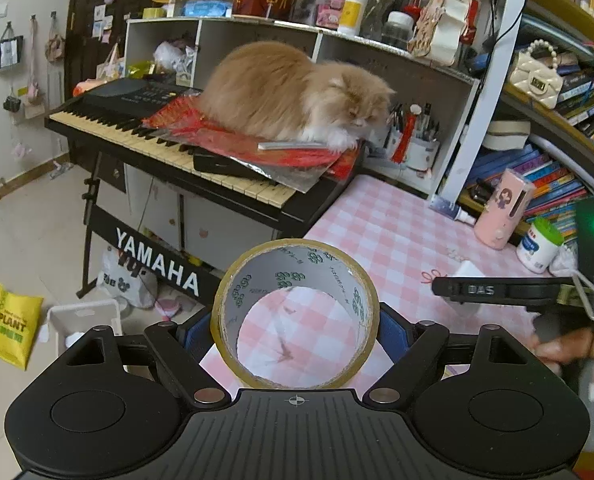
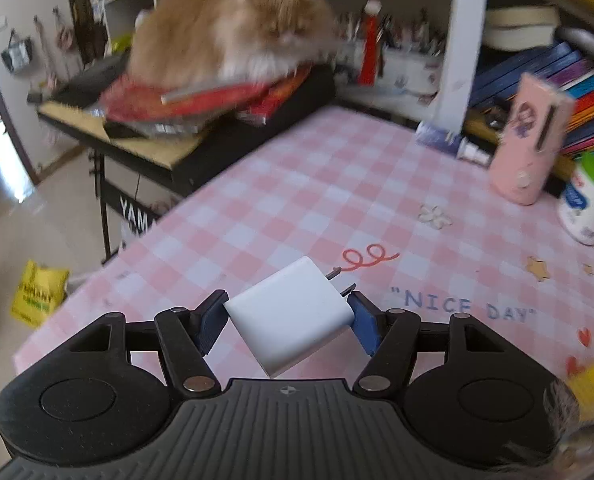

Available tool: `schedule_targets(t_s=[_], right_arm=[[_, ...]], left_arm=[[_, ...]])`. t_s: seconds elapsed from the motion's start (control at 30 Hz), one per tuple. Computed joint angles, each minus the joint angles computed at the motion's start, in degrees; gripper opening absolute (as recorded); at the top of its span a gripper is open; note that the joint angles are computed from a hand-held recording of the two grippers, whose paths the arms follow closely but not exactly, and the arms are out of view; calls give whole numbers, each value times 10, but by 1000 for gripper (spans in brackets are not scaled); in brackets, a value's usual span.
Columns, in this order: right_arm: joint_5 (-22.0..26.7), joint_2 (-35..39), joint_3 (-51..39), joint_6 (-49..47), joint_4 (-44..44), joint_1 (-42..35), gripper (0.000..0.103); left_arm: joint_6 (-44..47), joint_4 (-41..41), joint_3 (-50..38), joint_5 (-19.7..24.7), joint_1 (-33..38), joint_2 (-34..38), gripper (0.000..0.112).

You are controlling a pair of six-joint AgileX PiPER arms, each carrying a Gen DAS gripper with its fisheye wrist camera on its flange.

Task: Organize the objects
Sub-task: 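Lift the tape roll and white charger and carry them toward the yellow box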

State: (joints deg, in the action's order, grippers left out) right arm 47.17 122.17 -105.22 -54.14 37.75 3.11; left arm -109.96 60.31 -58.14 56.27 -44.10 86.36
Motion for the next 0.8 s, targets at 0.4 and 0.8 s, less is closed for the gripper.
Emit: schedule_targets(t_s=[0.4,0.8], right_arm=[[-24,-203,249,-19,80,-42,63],[-81,-359,449,-68,93,-64,63]], left_arm=[[-27,13,58,15,-67,-57,83],[-59,8,129,11,-149,-118,83]])
